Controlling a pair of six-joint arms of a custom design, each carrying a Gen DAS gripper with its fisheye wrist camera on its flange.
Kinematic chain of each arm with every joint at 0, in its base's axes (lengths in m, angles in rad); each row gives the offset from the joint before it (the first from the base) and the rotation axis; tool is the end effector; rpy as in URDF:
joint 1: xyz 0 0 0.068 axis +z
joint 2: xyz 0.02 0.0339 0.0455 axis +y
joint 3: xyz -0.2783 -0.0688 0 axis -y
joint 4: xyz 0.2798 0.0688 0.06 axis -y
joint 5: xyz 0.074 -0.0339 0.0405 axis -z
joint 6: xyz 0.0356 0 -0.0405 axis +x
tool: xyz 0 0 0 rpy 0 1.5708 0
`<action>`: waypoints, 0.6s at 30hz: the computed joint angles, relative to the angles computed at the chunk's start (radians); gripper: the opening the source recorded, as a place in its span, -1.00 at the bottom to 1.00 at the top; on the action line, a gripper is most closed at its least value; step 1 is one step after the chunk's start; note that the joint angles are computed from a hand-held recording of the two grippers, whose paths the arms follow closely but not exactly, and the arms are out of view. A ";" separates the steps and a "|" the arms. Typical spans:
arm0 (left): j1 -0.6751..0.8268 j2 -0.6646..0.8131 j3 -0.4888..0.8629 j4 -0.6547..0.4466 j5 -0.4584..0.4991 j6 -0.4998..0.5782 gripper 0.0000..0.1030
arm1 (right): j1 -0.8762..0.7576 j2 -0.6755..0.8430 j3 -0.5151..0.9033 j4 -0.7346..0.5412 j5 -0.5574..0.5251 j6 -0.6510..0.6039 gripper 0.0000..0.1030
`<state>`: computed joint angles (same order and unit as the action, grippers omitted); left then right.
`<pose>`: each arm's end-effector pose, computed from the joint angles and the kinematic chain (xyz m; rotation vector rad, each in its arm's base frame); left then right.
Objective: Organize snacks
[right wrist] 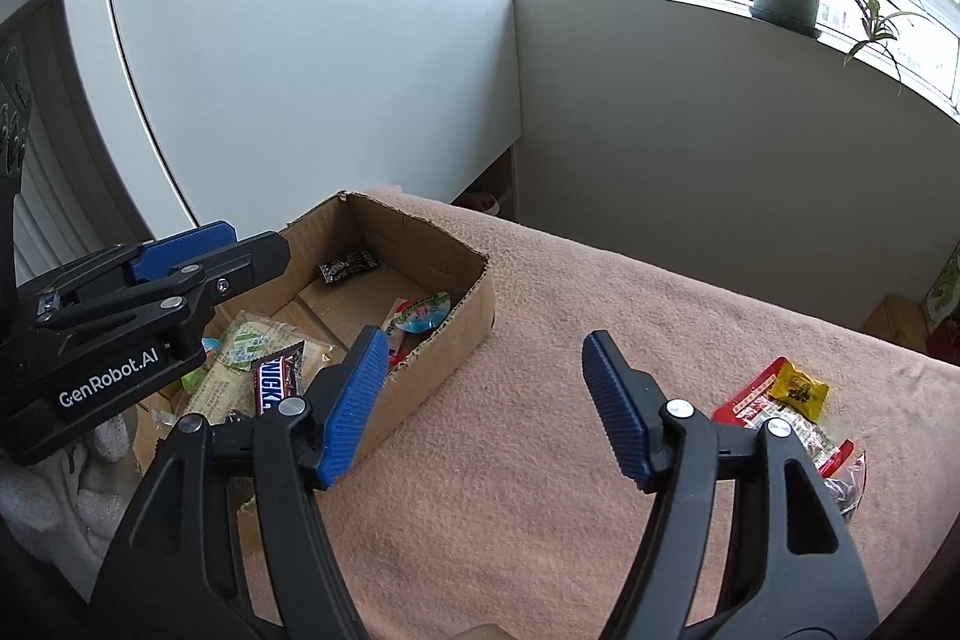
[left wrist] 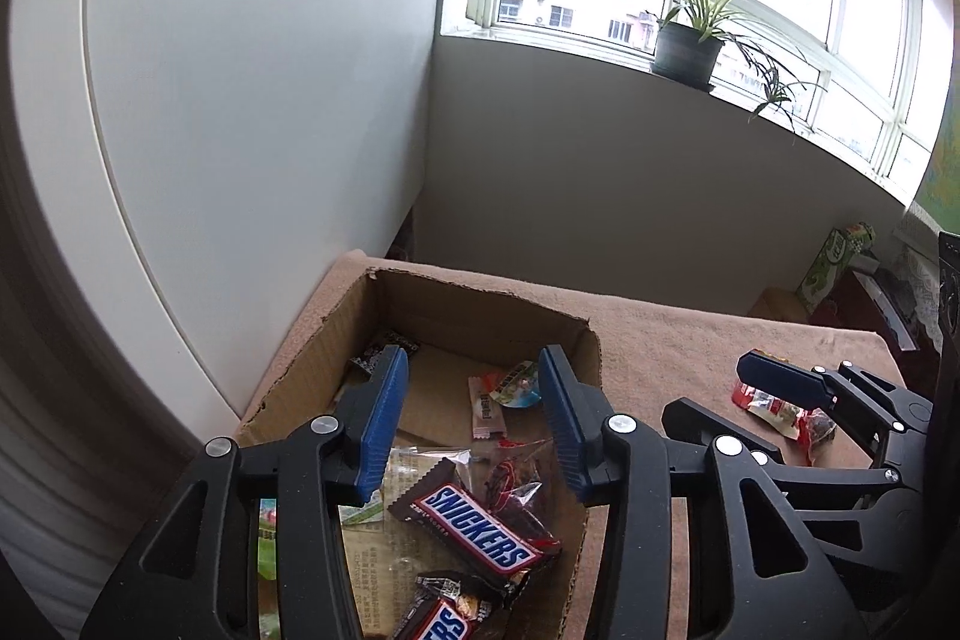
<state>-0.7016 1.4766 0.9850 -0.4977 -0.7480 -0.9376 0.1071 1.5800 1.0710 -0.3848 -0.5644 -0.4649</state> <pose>0.2629 -0.1905 0.2277 -0.5196 2.1710 0.1090 0.3572 0.0576 0.2267 -0.8873 2.1727 0.5199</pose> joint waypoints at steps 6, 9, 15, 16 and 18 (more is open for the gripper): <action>-0.029 0.075 0.068 0.022 0.020 0.021 -0.14 | -0.131 0.037 0.063 -0.038 -0.034 -0.051 0.37; -0.041 0.126 0.115 0.026 0.029 0.037 -0.14 | -0.212 0.093 0.120 -0.050 -0.049 -0.057 0.37; -0.054 0.216 0.189 0.060 0.077 0.063 -0.14 | -0.346 0.253 0.281 -0.111 -0.064 -0.058 0.37; -0.055 0.230 0.198 0.066 0.087 0.067 -0.14 | -0.362 0.284 0.317 -0.133 -0.071 -0.059 0.37; -0.058 0.257 0.219 0.074 0.105 0.070 -0.14 | -0.388 0.329 0.361 -0.138 -0.068 -0.049 0.37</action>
<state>-0.7600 1.7339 1.2036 -0.4242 -0.6427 -0.8680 -0.2806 1.9085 1.4316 -0.5228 -0.6320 -0.5143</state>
